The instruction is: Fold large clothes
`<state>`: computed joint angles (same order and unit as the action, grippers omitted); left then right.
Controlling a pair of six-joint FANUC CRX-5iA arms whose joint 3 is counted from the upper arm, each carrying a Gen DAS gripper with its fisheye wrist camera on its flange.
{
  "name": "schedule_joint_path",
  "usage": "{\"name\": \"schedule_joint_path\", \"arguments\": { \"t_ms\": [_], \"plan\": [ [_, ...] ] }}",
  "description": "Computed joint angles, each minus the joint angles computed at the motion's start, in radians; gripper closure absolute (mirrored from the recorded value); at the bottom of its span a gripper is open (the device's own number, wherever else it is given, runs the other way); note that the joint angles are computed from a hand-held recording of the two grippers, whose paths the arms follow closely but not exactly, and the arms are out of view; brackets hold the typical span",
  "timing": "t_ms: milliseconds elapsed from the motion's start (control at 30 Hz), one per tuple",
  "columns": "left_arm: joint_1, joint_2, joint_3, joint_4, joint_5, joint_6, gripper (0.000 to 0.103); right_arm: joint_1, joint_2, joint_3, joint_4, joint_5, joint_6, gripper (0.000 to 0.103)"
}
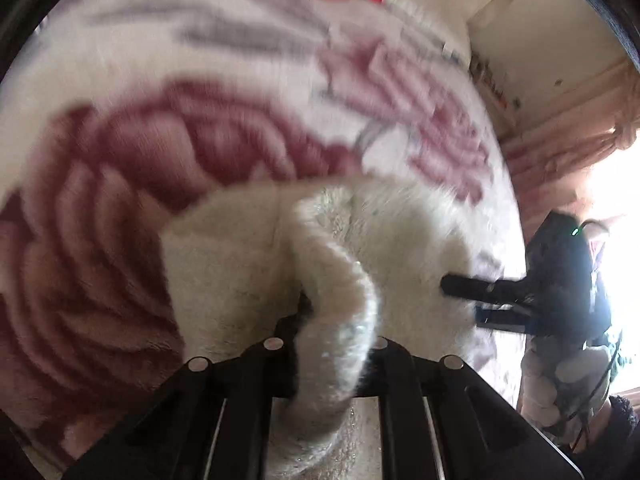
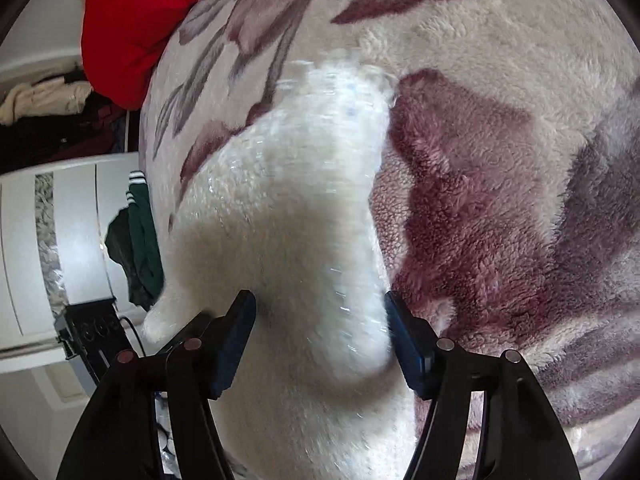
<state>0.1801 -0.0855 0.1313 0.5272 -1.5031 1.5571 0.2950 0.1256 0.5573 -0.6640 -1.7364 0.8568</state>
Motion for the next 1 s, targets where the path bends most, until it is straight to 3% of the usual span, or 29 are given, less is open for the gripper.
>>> {"name": "schedule_joint_path", "arguments": {
  "t_ms": [100, 200, 300, 433, 500, 567, 633, 700, 800, 867, 1000],
  "plan": [
    [0.054, -0.048, -0.007, 0.025, 0.036, 0.018, 0.096, 0.021, -0.004, 0.037, 0.035, 0.000, 0.006, 0.045],
    [0.115, -0.040, -0.060, 0.027, 0.045, 0.020, 0.096, 0.057, 0.017, 0.088, 0.077, -0.018, 0.024, 0.046],
    [0.135, 0.027, -0.129, 0.069, -0.006, -0.015, 0.094, 0.104, 0.059, 0.116, 0.127, -0.074, 0.016, 0.045],
    [0.183, 0.042, -0.166, 0.187, -0.090, -0.073, 0.086, 0.122, 0.066, 0.117, 0.142, -0.111, 0.004, 0.043],
    [0.235, 0.014, -0.202, 0.271, -0.134, -0.091, 0.072, 0.092, 0.034, 0.095, 0.087, -0.123, -0.010, 0.038],
    [0.283, -0.024, -0.229, 0.304, -0.172, -0.093, 0.029, 0.067, -0.015, 0.053, 0.035, -0.138, -0.024, 0.035],
    [0.356, -0.103, -0.289, 0.339, -0.235, -0.103, 0.028, 0.037, -0.094, -0.023, -0.030, -0.151, -0.041, 0.028],
    [0.411, -0.180, -0.335, 0.322, -0.313, -0.083, 0.028, 0.015, -0.186, -0.117, -0.100, -0.180, -0.076, 0.025],
    [0.480, -0.304, -0.388, 0.212, -0.457, -0.091, 0.028, 0.015, -0.331, -0.269, -0.176, -0.228, -0.156, 0.025],
    [0.541, -0.402, -0.426, 0.116, -0.581, -0.146, 0.028, 0.026, -0.424, -0.376, -0.221, -0.239, -0.236, 0.025],
    [0.633, -0.563, -0.466, -0.068, -0.727, -0.270, 0.028, 0.089, -0.606, -0.588, -0.315, -0.184, -0.393, 0.025]
  ]
}}
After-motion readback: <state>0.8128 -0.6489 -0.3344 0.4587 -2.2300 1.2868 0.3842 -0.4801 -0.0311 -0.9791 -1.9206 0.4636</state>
